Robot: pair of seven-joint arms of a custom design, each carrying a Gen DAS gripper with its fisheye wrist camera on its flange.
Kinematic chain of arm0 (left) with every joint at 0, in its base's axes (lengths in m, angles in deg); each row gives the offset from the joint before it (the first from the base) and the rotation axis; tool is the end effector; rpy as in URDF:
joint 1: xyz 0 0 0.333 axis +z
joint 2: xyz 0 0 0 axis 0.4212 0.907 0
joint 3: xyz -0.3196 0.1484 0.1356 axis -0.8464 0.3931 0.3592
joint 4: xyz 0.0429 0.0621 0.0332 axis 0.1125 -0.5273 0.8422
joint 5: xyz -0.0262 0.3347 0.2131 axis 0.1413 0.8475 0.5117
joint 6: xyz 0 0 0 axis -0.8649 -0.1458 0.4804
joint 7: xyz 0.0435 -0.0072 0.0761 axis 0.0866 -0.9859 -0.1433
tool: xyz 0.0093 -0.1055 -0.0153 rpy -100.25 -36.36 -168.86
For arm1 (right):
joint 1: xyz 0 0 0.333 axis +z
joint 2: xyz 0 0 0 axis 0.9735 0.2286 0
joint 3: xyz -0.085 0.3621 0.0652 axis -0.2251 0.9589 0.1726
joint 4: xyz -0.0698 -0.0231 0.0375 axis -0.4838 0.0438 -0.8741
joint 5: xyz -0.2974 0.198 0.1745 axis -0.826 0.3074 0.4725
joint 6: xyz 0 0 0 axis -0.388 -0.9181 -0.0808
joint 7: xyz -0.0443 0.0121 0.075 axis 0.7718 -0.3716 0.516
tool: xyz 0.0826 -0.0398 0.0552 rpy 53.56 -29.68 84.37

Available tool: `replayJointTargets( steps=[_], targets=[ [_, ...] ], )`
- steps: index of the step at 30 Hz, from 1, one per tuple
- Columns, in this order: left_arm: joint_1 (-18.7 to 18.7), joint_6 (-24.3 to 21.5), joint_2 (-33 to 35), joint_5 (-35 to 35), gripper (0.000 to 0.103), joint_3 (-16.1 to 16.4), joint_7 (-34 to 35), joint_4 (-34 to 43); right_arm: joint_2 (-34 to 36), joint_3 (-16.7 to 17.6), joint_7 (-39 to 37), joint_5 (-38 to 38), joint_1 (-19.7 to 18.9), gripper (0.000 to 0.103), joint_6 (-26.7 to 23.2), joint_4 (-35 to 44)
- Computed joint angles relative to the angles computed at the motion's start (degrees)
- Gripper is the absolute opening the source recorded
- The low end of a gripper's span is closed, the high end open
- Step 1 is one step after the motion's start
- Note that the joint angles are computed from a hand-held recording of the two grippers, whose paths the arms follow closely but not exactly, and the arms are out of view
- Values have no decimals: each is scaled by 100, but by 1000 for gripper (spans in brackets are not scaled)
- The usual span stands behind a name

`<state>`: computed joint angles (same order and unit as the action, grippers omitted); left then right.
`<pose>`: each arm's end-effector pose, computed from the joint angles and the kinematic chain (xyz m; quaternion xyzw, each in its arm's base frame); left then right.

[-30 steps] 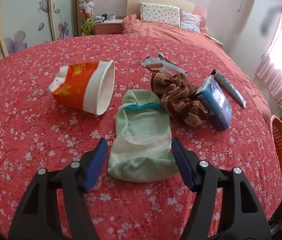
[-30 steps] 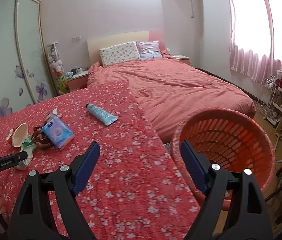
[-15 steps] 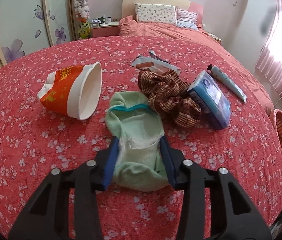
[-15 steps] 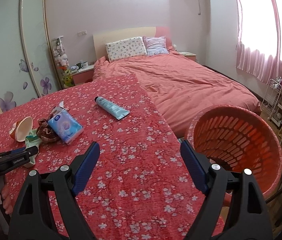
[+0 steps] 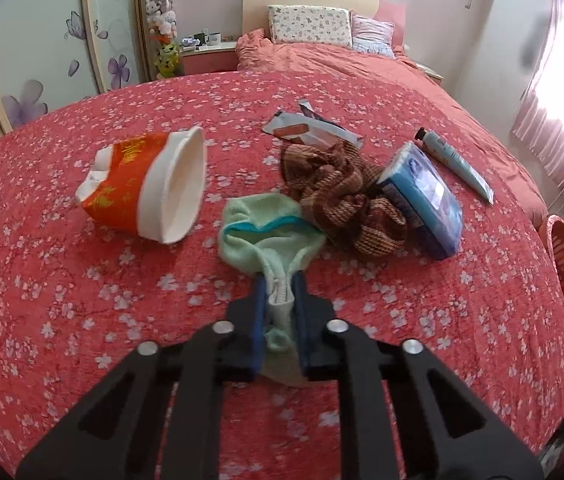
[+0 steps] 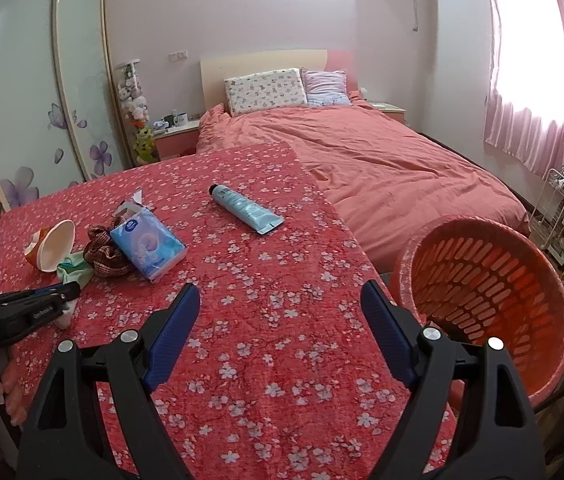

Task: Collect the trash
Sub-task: 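Grasp the blue tissue pack with the right tool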

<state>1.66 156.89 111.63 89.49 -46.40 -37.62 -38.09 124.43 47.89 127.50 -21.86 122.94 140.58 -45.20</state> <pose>0.7129 -0.1401 0.2454 -0.7189 0.6128 -0.2342 0.2298 0.6400 0.3237 0.2828 -0.6389 0.6222 -0.2870 0.3497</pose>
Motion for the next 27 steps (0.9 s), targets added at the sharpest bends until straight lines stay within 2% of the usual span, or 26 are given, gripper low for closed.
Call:
replayJointTargets(
  steps=[4, 5, 7, 9, 11, 13, 15, 16, 18, 21, 24, 27],
  targets=[
    [-154, 182, -80, -26, 12, 329, 16, -258, 101, -178, -2, -32, 128, 82, -233, 172],
    [-105, 197, -92, -56, 12, 311, 46, -284, 120, -195, 49, -107, 129, 82, -298, 217],
    [187, 212, -134, -115, 12, 86, 141, -312, 155, -129, 170, -338, 46, 82, -421, 331],
    [573, 229, -183, -129, 12, -278, 312, -303, 190, 36, 277, -626, -121, 82, -527, 465],
    [705, 264, -196, -165, 13, -397, 422, -318, 238, 246, 373, -927, -338, 82, -664, 637],
    [676, 302, -163, -222, 13, -370, 493, -307, 330, 536, 436, -1273, -626, 82, -881, 904],
    [389, 417, -107, -307, 14, -69, 518, -350, 517, 532, 555, -1526, -690, 82, -1215, 1263],
    [370, 429, -103, -359, 14, -59, 550, -356, 596, 489, 626, -1631, -689, 82, -1354, 1403],
    [534, 496, -118, -444, 14, -238, 624, -378, 796, 325, 826, -1834, -642, 82, -1717, 1751],
    [827, 623, -150, -565, 15, -543, 743, -438, 1037, 336, 1065, -2117, -758, 82, -2155, 2210],
    [910, 669, -166, -678, 16, -639, 876, -480, 1169, 401, 1227, -2388, -842, 82, -2376, 2466],
    [871, 661, -172, -789, 16, -606, 988, -500, 1185, 633, 1299, -2594, -990, 82, -2416, 2537]
  ],
)
